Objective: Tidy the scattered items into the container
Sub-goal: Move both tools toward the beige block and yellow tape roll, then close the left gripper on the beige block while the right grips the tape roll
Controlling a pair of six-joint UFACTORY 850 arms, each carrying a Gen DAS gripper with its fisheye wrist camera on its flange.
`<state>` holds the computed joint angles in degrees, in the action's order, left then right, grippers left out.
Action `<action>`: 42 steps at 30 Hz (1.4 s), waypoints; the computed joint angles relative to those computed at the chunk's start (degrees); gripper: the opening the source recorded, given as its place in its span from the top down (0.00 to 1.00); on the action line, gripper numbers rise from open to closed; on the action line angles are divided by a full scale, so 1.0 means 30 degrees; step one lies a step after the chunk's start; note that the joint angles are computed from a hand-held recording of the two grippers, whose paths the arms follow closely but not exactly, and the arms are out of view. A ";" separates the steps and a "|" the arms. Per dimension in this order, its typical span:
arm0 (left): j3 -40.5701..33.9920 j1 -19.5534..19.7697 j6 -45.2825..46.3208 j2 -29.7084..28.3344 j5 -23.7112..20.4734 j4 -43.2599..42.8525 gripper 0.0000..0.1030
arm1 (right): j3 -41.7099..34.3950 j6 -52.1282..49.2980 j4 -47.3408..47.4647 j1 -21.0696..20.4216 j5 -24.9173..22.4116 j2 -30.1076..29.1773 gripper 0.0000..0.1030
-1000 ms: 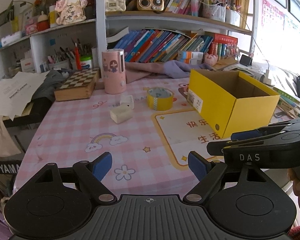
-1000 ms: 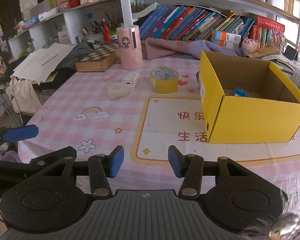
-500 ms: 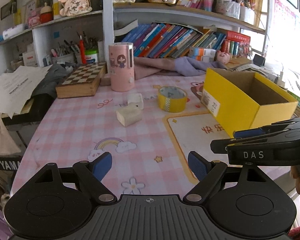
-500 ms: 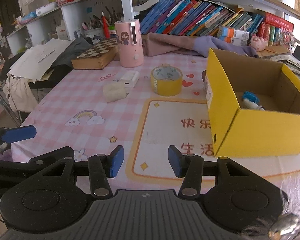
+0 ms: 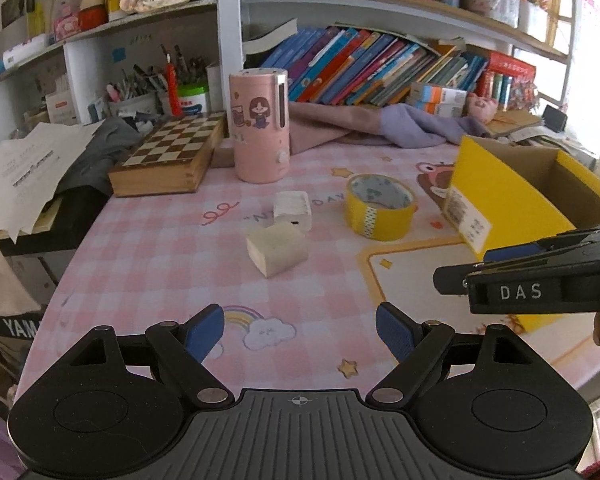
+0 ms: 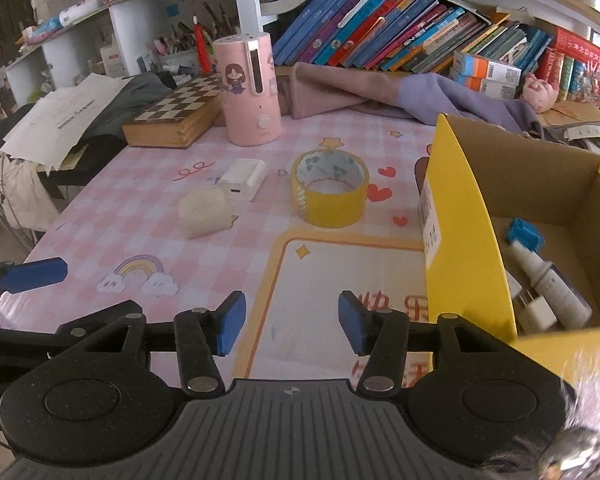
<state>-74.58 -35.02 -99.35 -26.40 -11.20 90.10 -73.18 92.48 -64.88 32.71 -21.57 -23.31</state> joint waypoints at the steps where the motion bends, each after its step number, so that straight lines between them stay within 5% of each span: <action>1: -0.0251 0.0025 0.0566 -0.0202 -0.0058 -0.0542 0.17 | -0.0236 -0.0356 0.0254 -0.0161 0.0106 -0.0201 0.50; 14: -0.4641 0.0429 0.9059 -0.3570 -0.1066 -0.8382 0.17 | -0.3544 -0.5101 0.3540 -0.1827 0.0805 -0.2848 0.36; 27: -0.8913 0.0826 1.5441 -0.6639 -0.2025 -1.4712 0.17 | -0.7309 -0.9152 0.6371 -0.2712 -0.0223 -0.5647 0.18; 42: -1.1883 0.1086 1.8703 -0.8780 -0.3456 -1.8860 0.19 | -1.0420 -1.3928 1.0567 -0.3210 -0.1539 -0.8020 0.13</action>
